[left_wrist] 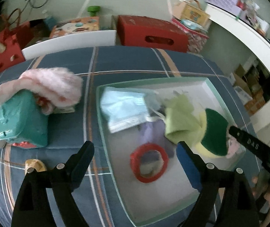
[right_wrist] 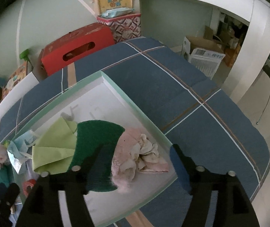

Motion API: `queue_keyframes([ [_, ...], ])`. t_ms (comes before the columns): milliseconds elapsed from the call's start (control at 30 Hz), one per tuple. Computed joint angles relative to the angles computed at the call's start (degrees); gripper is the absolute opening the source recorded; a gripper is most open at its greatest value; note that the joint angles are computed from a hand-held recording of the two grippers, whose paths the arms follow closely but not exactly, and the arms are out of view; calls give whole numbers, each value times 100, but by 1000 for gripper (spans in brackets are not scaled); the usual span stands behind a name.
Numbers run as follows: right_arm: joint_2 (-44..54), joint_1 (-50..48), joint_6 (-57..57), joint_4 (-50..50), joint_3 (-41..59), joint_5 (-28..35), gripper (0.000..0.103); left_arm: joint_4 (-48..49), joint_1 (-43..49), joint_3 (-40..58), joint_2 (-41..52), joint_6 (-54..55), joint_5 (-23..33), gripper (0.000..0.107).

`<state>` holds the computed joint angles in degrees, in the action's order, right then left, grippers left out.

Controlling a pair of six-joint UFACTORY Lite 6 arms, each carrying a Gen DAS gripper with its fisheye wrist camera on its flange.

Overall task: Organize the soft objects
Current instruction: 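Open both tools to drop the tape roll and pink-white cloth into the tray, then move the right tool to the round gold coaster beside the teal box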

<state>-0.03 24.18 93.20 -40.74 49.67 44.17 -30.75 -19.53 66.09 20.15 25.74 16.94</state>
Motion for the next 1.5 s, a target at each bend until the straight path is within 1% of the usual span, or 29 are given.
queue_keyframes([
  [33,43,14,-22,18,32,10,81,132,54,18,27,-191,-25,90],
  [100,103,43,-37,36,68,32,92,593,108,47,54,-729,-68,90],
  [133,135,56,-37,23,89,34,95,899,129,77,88,-1080,-103,91],
  [167,155,91,2,-18,103,36,101,1230,156,88,103,-1465,-135,94],
  [200,154,128,59,-84,102,18,103,1452,180,93,114,-1732,-158,97],
  [233,160,157,93,-150,115,-3,103,1538,216,91,114,-1858,-164,100],
  [500,470,380,23,-204,475,-17,103,1755,403,58,46,-2121,-109,100],
  [600,514,502,145,-314,576,-41,103,1594,429,-14,-31,-1940,-133,100],
  [700,443,538,269,-404,564,-405,103,1529,453,-116,-146,-1818,-198,100],
  [767,426,550,348,-407,555,-725,103,1255,496,-219,-259,-1512,-255,100],
  [933,712,731,160,-263,921,-856,103,474,736,-417,-529,-660,-222,100],
  [1033,927,880,-72,-85,1223,-812,103,173,959,-465,-621,-293,-90,100],
  [1100,1109,967,-321,52,1477,-781,103,-105,1174,-446,-655,4,101,100],
  [1333,1610,1346,-759,281,2232,-667,103,170,1797,-247,-677,-10,411,100],
  [1500,1895,1548,-952,382,2697,-551,103,205,2160,-228,-825,246,459,100],
])
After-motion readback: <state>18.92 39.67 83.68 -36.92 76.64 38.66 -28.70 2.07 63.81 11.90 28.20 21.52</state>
